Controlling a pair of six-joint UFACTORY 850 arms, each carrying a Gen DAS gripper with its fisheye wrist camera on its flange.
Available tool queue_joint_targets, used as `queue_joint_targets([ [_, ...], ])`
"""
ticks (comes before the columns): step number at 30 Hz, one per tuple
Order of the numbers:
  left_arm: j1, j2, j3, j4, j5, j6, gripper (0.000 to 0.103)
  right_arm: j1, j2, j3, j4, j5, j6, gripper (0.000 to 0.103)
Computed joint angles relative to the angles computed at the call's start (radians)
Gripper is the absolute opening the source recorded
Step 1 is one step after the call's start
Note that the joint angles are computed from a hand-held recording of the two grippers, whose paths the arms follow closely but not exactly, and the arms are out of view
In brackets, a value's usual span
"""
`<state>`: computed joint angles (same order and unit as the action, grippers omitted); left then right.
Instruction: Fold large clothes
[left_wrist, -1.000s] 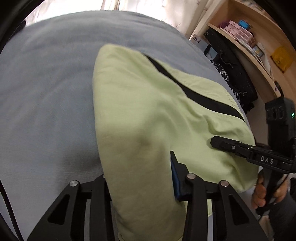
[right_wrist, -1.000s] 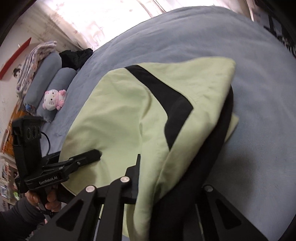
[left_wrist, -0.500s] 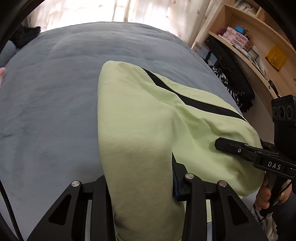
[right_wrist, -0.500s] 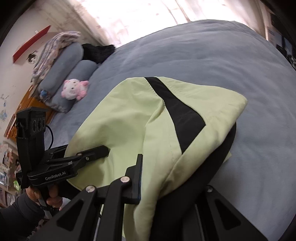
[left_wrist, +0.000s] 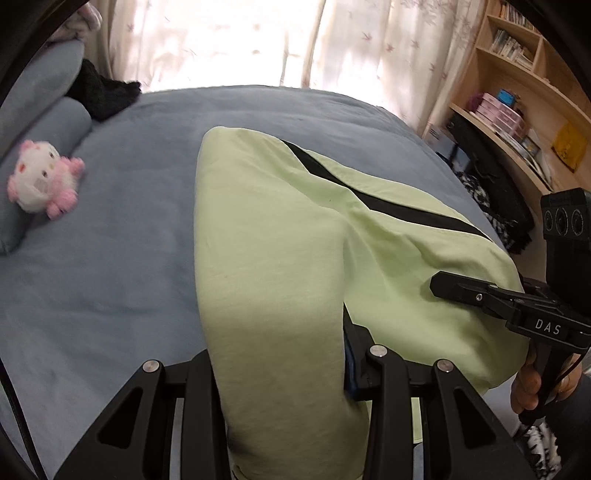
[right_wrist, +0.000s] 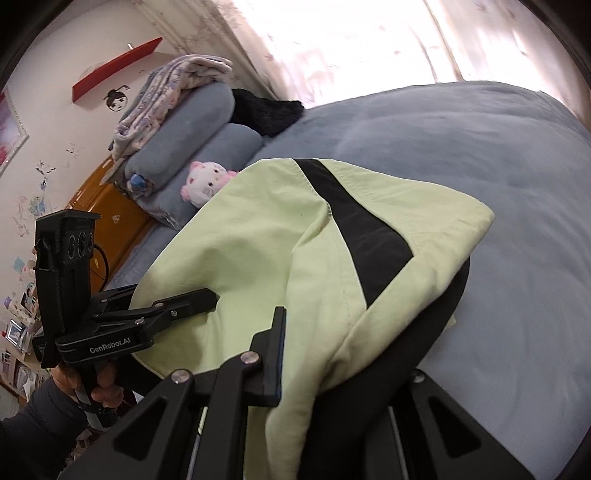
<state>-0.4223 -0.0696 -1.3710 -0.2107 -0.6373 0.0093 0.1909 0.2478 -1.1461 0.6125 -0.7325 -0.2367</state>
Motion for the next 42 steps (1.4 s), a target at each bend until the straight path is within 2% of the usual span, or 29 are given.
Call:
queue_joint_targets([
  [4,0.098,-0.047,-0.073,-0.055,-0.013,0.127,0.035,0.03,-0.128,-0.114,0.023,0.057,-0.03,0.011],
  [6,0.14,-0.104,-0.142,-0.087,-0.017,0.182,0.035,0.039,-0.194,-0.178,0.019,0.084,-0.036,0.011],
  [12,0.207,-0.297,-0.365,-0.165,-0.03,0.295,0.035,0.029,-0.365,-0.336,0.059,0.139,-0.09,0.011],
  [20,0.248,-0.562,-0.663,-0.194,-0.078,0.34,0.035,0.002,-0.595,-0.527,0.126,0.171,-0.152,0.011],
  [24,0.27,-0.702,-0.815,-0.191,-0.121,0.359,0.035,-0.007,-0.669,-0.545,0.215,0.207,-0.215,0.011],
  [27,0.282,-0.775,-0.857,-0.227,-0.123,0.411,0.035,-0.022,-0.716,-0.53,0.316,0.219,-0.272,0.011],
  [29,0.291,-0.845,-0.914,-0.235,-0.157,0.405,0.038,-0.025,-0.752,-0.533,0.312,0.22,-0.267,0.012],
  [30,0.291,-0.901,-0.967,-0.193,-0.185,0.351,0.04,-0.026,-0.781,-0.543,0.26,0.206,-0.216,0.014],
  [31,0.288,-0.929,-0.989,-0.149,-0.193,0.298,0.053,-0.029,-0.806,-0.547,0.227,0.184,-0.162,0.024],
  [32,0.289,-0.937,-0.969,-0.133,-0.166,0.27,0.067,-0.035,-0.816,-0.537,0.235,0.175,-0.141,0.034],
  [34,0.302,-0.895,-0.868,-0.203,-0.07,0.304,0.077,-0.061,-0.81,-0.499,0.377,0.142,-0.214,0.038],
  [35,0.31,-0.888,-0.85,-0.235,-0.059,0.31,0.08,-0.078,-0.803,-0.473,0.476,0.114,-0.273,0.04],
  [37,0.325,-0.885,-0.846,-0.268,-0.074,0.316,0.081,-0.102,-0.79,-0.444,0.549,0.053,-0.324,0.043],
  [40,0.345,-0.859,-0.809,-0.319,-0.103,0.334,0.081,-0.119,-0.748,-0.393,0.55,0.002,-0.359,0.049],
  [42,0.362,-0.802,-0.716,-0.391,-0.097,0.403,0.081,-0.129,-0.711,-0.346,0.557,-0.034,-0.382,0.054],
])
